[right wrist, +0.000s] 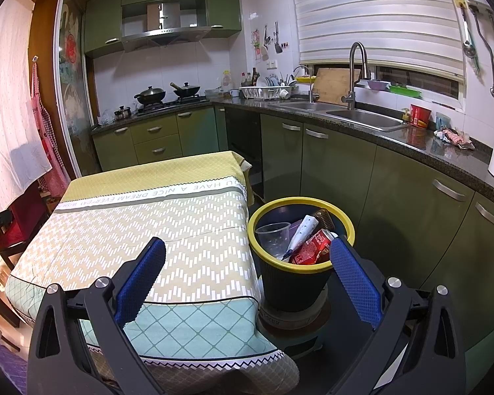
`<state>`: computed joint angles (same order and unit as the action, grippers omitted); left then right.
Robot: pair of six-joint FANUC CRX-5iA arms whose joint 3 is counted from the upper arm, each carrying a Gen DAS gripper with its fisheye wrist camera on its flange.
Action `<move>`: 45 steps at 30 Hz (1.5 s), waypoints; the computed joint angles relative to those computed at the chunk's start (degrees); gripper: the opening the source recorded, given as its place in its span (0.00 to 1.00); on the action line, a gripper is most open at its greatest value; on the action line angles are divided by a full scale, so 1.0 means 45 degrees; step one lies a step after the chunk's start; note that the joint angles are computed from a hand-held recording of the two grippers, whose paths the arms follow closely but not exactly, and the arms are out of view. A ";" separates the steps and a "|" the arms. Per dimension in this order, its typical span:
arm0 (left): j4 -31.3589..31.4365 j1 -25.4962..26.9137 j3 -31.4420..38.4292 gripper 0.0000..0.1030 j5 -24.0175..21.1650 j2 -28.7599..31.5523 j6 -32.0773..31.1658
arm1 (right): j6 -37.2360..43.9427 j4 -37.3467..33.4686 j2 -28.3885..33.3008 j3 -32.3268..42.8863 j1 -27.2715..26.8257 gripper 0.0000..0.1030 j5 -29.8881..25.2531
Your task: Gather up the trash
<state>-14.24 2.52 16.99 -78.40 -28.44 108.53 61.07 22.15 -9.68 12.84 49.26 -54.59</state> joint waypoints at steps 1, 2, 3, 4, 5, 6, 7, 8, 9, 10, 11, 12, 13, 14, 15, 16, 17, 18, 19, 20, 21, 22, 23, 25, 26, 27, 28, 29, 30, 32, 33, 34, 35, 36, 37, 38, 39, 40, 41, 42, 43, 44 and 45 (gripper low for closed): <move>-0.0050 -0.0062 0.0031 0.93 -0.0026 0.0022 0.0015 | -0.0006 0.0008 -0.0002 0.0002 0.0000 0.95 0.0004; -0.0152 -0.0158 0.0060 0.93 -0.0060 0.0038 0.0077 | -0.0035 0.0021 -0.0007 -0.0020 0.0004 0.95 0.0021; -0.0137 -0.0136 0.0062 0.93 -0.0051 0.0040 0.0080 | -0.0064 0.0020 0.0002 -0.0056 -0.0007 0.95 0.0059; -0.0181 -0.0168 0.0057 0.93 -0.0057 0.0037 0.0100 | -0.0106 0.0043 -0.0014 -0.0126 0.0000 0.95 0.0101; -0.0187 -0.0163 0.0042 0.93 -0.0050 0.0025 0.0102 | -0.0127 0.0069 -0.0021 -0.0153 0.0009 0.95 0.0117; -0.0126 -0.0093 0.0014 0.93 -0.0033 0.0003 0.0056 | -0.0136 0.0069 -0.0033 -0.0188 0.0008 0.95 0.0140; -0.0106 -0.0075 0.0012 0.93 -0.0025 0.0005 0.0040 | -0.0178 0.0097 -0.0053 -0.0254 0.0031 0.95 0.0174; -0.0047 -0.0036 -0.0017 0.93 -0.0004 -0.0013 0.0014 | -0.0161 0.0094 -0.0036 -0.0208 0.0021 0.95 0.0141; 0.0035 0.0026 -0.0038 0.93 0.0005 -0.0022 -0.0019 | -0.0190 0.0119 -0.0042 -0.0232 0.0031 0.95 0.0154; 0.0133 0.0125 -0.0040 0.93 0.0010 -0.0016 -0.0083 | -0.0201 0.0113 -0.0051 -0.0252 0.0035 0.95 0.0166; 0.0160 0.0149 -0.0043 0.93 -0.0011 -0.0012 -0.0087 | -0.0148 0.0066 -0.0030 -0.0190 0.0014 0.95 0.0130; 0.0272 0.0242 -0.0080 0.93 -0.0003 -0.0027 -0.0135 | -0.0160 0.0088 -0.0034 -0.0207 0.0025 0.95 0.0133; 0.0480 0.0418 -0.0115 0.93 0.0031 -0.0039 -0.0246 | -0.0127 0.0061 -0.0024 -0.0163 0.0005 0.95 0.0119; 0.0767 0.0654 -0.0197 0.93 0.0083 -0.0077 -0.0388 | -0.0133 0.0059 -0.0024 -0.0171 0.0010 0.95 0.0118; 0.0888 0.0763 -0.0183 0.93 0.0100 -0.0040 -0.0450 | -0.0138 0.0055 -0.0034 -0.0212 0.0001 0.95 0.0143; 0.0966 0.0828 -0.0206 0.93 0.0109 -0.0045 -0.0482 | -0.0157 0.0063 -0.0044 -0.0262 0.0001 0.95 0.0174; 0.0979 0.0845 -0.0197 0.93 0.0111 -0.0027 -0.0491 | -0.0161 0.0062 -0.0046 -0.0270 0.0005 0.95 0.0176; 0.0895 0.0786 -0.0178 0.93 0.0090 -0.0018 -0.0471 | -0.0190 0.0084 -0.0061 -0.0322 0.0022 0.95 0.0197; 0.0775 0.0695 -0.0125 0.93 0.0058 0.0014 -0.0443 | -0.0186 0.0075 -0.0048 -0.0319 0.0015 0.95 0.0197; 0.0602 0.0565 -0.0057 0.93 0.0005 0.0059 -0.0389 | -0.0216 0.0095 -0.0057 -0.0359 0.0036 0.95 0.0208; 0.0432 0.0431 -0.0008 0.93 -0.0042 0.0090 -0.0340 | -0.0254 0.0119 -0.0077 -0.0412 0.0058 0.95 0.0229; 0.0330 0.0337 0.0057 0.93 -0.0118 0.0136 -0.0305 | -0.0227 0.0102 -0.0057 -0.0355 0.0039 0.95 0.0208; 0.0400 0.0373 0.0069 0.93 -0.0148 0.0167 -0.0367 | -0.0245 0.0118 -0.0063 -0.0380 0.0050 0.95 0.0215; 0.0939 0.0747 -0.0084 0.93 -0.0032 0.0119 -0.0632 | -0.0285 0.0139 -0.0076 -0.0425 0.0069 0.95 0.0230; 0.1279 0.0989 -0.0173 0.93 -0.0002 0.0095 -0.0734 | -0.0249 0.0110 -0.0061 -0.0373 0.0053 0.95 0.0207; 0.1446 0.1104 -0.0204 0.93 0.0039 0.0101 -0.0791 | -0.0227 0.0100 -0.0049 -0.0339 0.0041 0.95 0.0194; 0.1781 0.1324 -0.0366 0.93 0.0218 0.0026 -0.0948 | -0.0285 0.0140 -0.0078 -0.0420 0.0075 0.95 0.0225; 0.1854 0.1343 -0.0428 0.93 0.0315 0.0000 -0.0955 | -0.0231 0.0092 -0.0049 -0.0360 0.0047 0.95 0.0203; 0.2025 0.1445 -0.0536 0.93 0.0478 -0.0063 -0.0999 | -0.0217 0.0063 -0.0037 -0.0372 0.0040 0.95 0.0217; 0.2262 0.1570 -0.0652 0.93 0.0683 -0.0112 -0.1074 | -0.0275 0.0099 -0.0059 -0.0437 0.0063 0.95 0.0253; 0.2297 0.1555 -0.0712 0.93 0.0823 -0.0151 -0.1147 | -0.0301 0.0110 -0.0067 -0.0459 0.0071 0.95 0.0266; 0.2166 0.1424 -0.0682 0.93 0.0867 -0.0131 -0.1127 | -0.0320 0.0124 -0.0068 -0.0478 0.0083 0.95 0.0267; 0.1845 0.1135 -0.0564 0.93 0.0843 -0.0055 -0.1058 | -0.0281 0.0094 -0.0051 -0.0429 0.0060 0.95 0.0244; 0.1411 0.0759 -0.0398 0.93 0.0746 0.0046 -0.0939 | -0.0253 0.0064 -0.0040 -0.0395 0.0041 0.95 0.0236; 0.1339 0.0671 -0.0364 0.93 0.0747 0.0085 -0.0939 | -0.0230 0.0037 -0.0031 -0.0371 0.0033 0.95 0.0221; 0.1485 0.0772 -0.0380 0.93 0.0777 0.0096 -0.1043 | -0.0239 0.0048 -0.0035 -0.0390 0.0046 0.95 0.0220; 0.1389 0.0714 -0.0278 0.93 0.0659 0.0195 -0.0968 | -0.0265 0.0073 -0.0050 -0.0435 0.0075 0.95 0.0229; 0.0956 0.0448 -0.0108 0.93 0.0502 0.0303 -0.0707 | -0.0256 0.0054 -0.0036 -0.0424 0.0072 0.95 0.0221; 0.0423 0.0133 0.0042 0.93 0.0405 0.0394 -0.0433 | -0.0238 0.0037 -0.0024 -0.0425 0.0096 0.95 0.0215; 0.0342 0.0156 0.0055 0.93 0.0401 0.0406 -0.0460 | -0.0145 -0.0041 0.0049 -0.0323 0.0078 0.95 0.0184; 0.0519 0.0416 0.0072 0.93 0.0370 0.0471 -0.0655 | -0.0062 -0.0100 0.0112 -0.0240 0.0086 0.96 0.0156; 0.0938 0.0851 -0.0015 0.93 0.0430 0.0462 -0.0922 | 0.0029 -0.0140 0.0193 -0.0156 0.0120 0.95 0.0139; 0.1431 0.1373 -0.0121 0.93 0.0512 0.0452 -0.1217 | 0.0175 -0.0228 0.0320 0.0018 0.0113 0.95 0.0092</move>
